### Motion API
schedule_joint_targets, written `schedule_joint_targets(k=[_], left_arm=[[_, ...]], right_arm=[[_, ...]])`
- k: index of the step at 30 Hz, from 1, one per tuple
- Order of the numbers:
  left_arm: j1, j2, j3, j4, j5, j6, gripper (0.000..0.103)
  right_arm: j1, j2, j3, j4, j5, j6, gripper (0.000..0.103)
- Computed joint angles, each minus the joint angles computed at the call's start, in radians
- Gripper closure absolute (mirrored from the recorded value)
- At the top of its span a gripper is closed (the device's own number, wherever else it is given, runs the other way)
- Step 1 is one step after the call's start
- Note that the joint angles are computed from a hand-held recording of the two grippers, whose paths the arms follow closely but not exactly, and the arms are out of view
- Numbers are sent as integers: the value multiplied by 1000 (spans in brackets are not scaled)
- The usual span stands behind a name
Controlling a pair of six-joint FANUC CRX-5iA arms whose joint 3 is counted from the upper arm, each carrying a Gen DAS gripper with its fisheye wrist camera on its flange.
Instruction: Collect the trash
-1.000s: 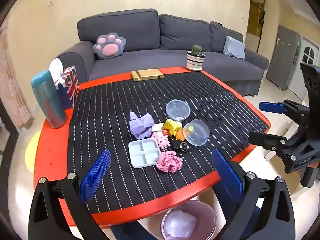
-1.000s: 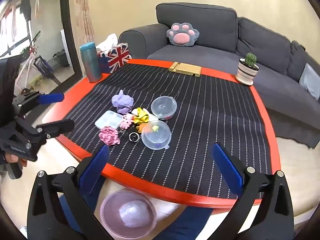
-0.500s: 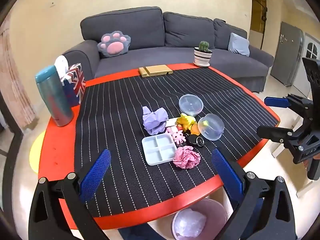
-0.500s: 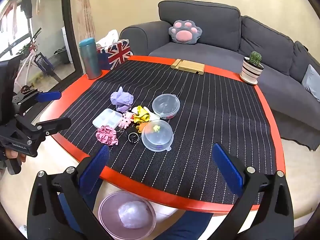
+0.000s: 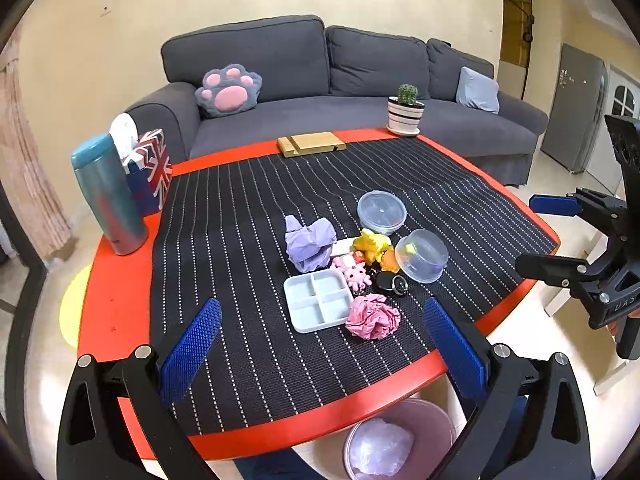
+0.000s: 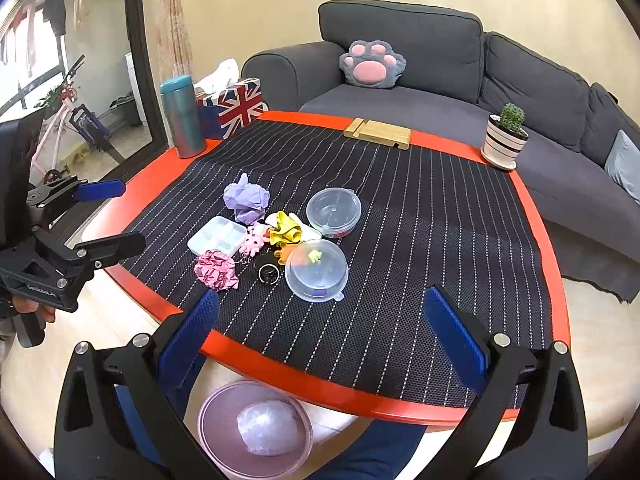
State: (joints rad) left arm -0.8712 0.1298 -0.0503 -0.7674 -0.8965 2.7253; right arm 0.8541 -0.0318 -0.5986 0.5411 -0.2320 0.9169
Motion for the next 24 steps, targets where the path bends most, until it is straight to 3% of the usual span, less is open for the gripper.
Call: schedule_joint_targets(k=[24], left_arm=[[14,2,-5,14,-1,-3,6]], right_arm=[[6,22,62,-203,-50,192,3]])
